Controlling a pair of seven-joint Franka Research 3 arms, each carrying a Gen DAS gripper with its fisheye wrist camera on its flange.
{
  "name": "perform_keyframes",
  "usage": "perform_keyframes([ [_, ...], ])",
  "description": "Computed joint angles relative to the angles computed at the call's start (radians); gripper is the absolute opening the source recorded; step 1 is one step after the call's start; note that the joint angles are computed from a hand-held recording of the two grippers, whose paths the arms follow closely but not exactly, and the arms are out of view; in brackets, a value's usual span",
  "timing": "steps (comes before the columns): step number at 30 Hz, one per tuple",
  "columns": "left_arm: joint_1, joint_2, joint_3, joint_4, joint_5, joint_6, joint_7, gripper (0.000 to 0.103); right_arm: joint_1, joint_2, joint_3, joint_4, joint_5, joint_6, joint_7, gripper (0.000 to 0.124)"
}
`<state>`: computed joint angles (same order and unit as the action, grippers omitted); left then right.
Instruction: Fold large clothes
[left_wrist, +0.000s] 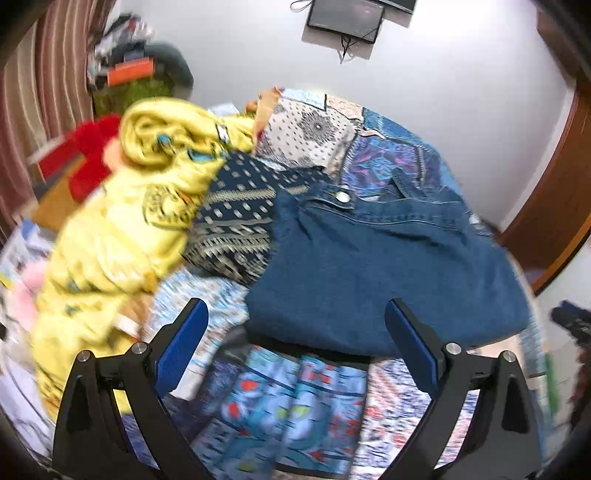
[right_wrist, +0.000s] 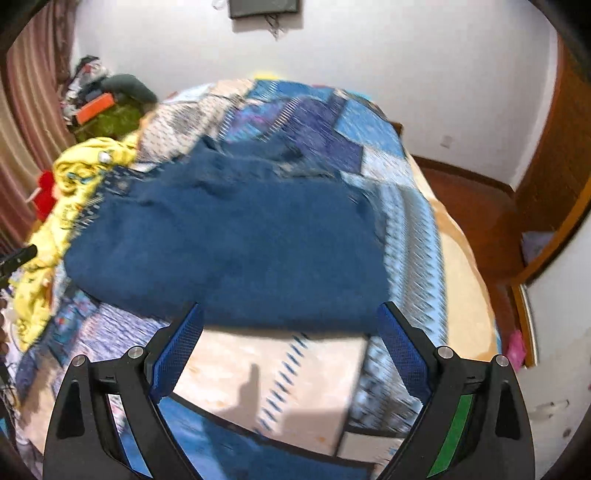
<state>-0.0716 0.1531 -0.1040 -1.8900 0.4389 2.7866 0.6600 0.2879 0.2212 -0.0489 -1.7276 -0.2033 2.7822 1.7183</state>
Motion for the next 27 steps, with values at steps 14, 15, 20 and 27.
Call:
perform_keyframes([
  [14,0.284,0.304,-0.367,0.16,-1.126,0.022,0.729,0.095,0.066,0.211,-0.006,0.232,0.029,-0.141,-0.094,0.101],
  [15,0.296,0.324,-0.382,0.176,-1.169,0.026,0.765,0.093,0.063,0.222,-0.004,0.245,0.039,-0.152,-0.099,0.101],
  [20,0.298,0.431,-0.405,0.294,-1.274,0.073,0.863,0.084,0.042,0.258,0.007,0.298,0.103,-0.205,-0.111,0.102],
  [27,0.3,0.532,-0.427,0.399,-1.262,0.122,0.851,0.063,0.03,0.257,0.006,0.295,0.159,-0.2,-0.106,0.102],
])
